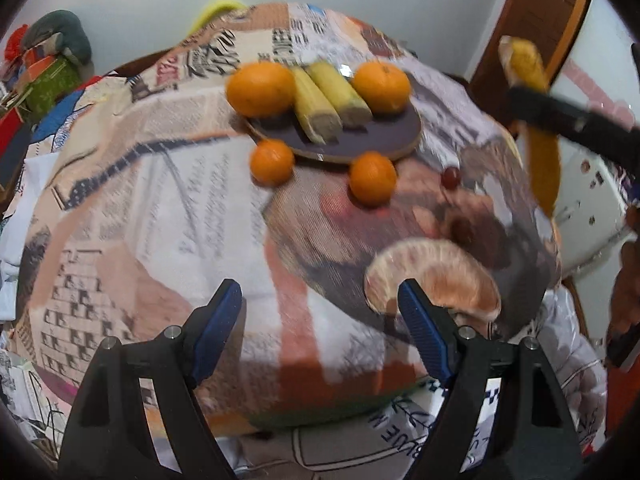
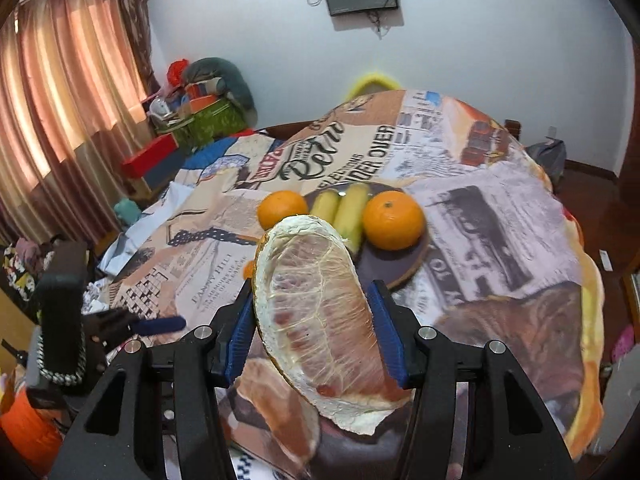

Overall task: Organize fruits
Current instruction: 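Grasp the peeled pomelo segment with the right tool and lift it, then grasp the second pomelo segment with the left tool while the right tool holds the first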

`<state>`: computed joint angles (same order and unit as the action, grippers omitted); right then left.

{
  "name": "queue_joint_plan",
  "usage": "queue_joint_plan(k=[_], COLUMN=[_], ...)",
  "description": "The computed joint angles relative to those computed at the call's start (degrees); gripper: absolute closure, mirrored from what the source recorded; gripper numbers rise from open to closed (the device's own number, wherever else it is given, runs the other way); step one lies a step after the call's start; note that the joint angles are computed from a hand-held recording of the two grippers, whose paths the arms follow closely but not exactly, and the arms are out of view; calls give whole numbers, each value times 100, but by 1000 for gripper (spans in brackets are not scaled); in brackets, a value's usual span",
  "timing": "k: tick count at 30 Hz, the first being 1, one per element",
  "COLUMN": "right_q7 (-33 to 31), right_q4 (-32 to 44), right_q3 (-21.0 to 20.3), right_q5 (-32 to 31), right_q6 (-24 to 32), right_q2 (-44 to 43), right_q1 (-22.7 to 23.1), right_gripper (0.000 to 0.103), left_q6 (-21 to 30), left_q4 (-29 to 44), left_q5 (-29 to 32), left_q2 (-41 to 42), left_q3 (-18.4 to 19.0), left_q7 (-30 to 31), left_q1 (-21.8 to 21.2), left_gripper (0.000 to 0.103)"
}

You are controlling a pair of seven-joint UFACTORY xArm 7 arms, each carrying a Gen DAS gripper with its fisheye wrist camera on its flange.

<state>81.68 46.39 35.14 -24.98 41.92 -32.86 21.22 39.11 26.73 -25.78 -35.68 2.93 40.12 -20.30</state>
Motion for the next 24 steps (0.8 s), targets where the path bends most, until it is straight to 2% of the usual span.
queue_joint_plan(k=[7, 11, 18, 24], right_q7=[80, 133, 148, 158], right_q4=[-384, -587, -801, -906], right_q3=[-98, -107, -56, -27], right_q5=[338, 517, 772, 936], right_q6=[187, 166, 327, 431], right_q2=[-553, -811, -1138, -1354], right_q1=[196, 221, 280, 314], right_gripper=[52, 52, 52, 52], left_q6=[-377, -529, -1029, -883], left_q4=[-215, -9, 309, 375], left_q5=[251, 257, 465, 327], left_q2=[40, 409, 977, 778], left_q3=[-265, -276, -568, -385], left_q7=[-201, -403, -872, -931], left_q1=[-51, -106, -172, -313], left_gripper=[19, 16, 16, 16])
